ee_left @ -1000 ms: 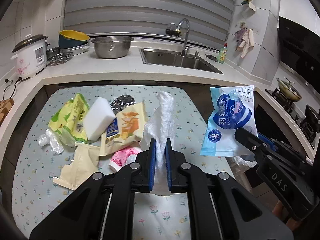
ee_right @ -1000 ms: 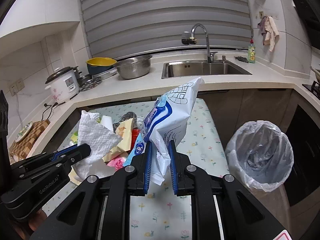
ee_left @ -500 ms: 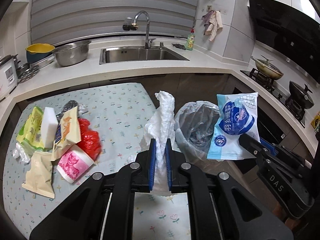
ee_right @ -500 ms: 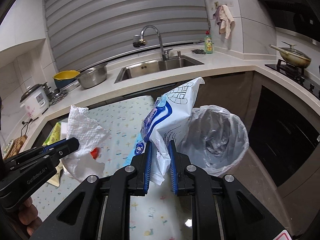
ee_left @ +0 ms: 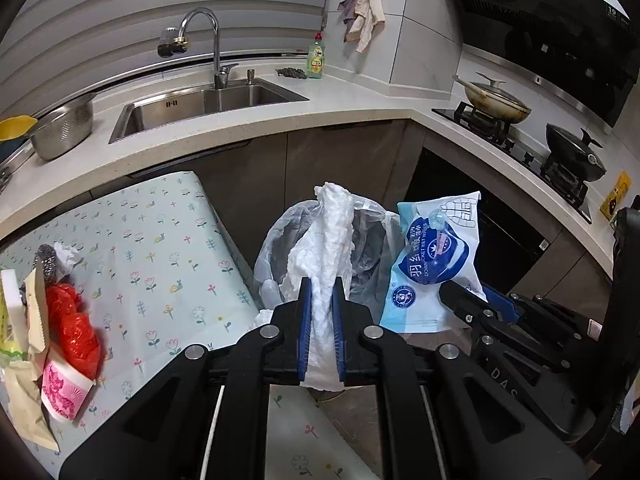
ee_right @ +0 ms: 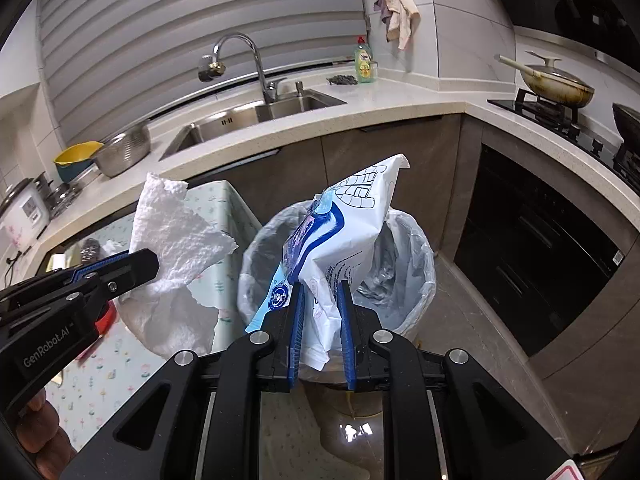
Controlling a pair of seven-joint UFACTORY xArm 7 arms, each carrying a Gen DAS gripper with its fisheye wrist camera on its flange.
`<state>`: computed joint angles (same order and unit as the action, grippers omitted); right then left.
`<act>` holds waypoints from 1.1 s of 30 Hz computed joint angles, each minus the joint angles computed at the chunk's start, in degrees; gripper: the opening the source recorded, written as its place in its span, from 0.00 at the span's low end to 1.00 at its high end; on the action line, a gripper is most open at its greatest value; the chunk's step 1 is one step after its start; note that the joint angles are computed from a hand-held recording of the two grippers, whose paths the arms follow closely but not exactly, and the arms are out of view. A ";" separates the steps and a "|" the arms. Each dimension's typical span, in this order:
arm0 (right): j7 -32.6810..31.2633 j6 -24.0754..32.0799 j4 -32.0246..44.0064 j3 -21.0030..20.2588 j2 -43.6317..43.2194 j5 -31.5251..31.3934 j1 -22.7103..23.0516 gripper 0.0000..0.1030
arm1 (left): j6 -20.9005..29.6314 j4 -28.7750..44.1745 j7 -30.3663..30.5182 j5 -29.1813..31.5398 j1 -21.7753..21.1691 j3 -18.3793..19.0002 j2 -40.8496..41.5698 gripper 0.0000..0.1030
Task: Collect trash
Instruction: 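Carry tissue and wipe pack over the bin and open both tools, then move both open tools back over the trash pile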
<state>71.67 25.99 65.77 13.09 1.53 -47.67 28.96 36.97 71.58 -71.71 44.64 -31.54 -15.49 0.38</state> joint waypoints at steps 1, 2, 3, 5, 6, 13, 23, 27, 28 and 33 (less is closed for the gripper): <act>-0.35 -0.05 0.49 -0.13 0.75 0.38 -0.14 0.15 | -0.80 0.62 0.90 -0.49 0.24 0.24 1.02 0.10; -0.83 -0.26 0.91 -0.44 1.51 0.82 -0.30 0.15 | -1.15 1.56 1.69 -1.01 0.32 0.53 2.33 0.10; -1.21 -0.28 1.41 -0.79 2.35 1.24 -0.37 0.15 | -1.48 2.42 2.58 -1.63 0.28 0.92 3.51 0.10; -2.23 -0.53 2.18 -1.53 3.69 2.25 -0.31 0.15 | -2.61 3.86 4.70 -3.41 0.12 1.81 5.60 0.10; -2.68 -0.70 2.60 -1.95 4.42 2.73 -0.25 0.15 | -2.91 4.63 5.36 -3.99 -0.14 2.30 6.61 0.10; -4.57 -1.39 5.61 -4.78 8.82 5.19 0.92 0.17 | -3.68 9.03 8.41 -6.25 -2.34 5.76 12.20 0.11; -3.32 -1.00 8.45 -7.60 10.66 3.67 3.28 0.31 | -5.43 10.36 6.65 -4.17 -4.29 9.36 13.82 0.54; -1.80 -0.75 8.13 -7.65 9.72 2.02 3.64 0.37 | -5.70 9.24 5.21 -3.19 -4.06 9.41 12.74 0.55; -1.43 -0.50 8.07 -7.55 9.47 1.50 3.71 0.37 | -5.79 8.70 4.87 -3.19 -3.83 9.33 12.24 0.55; 0.33 -0.32 7.77 -6.52 7.92 -0.36 3.73 0.45 | -5.55 5.39 1.72 -1.11 -2.75 8.55 8.48 0.55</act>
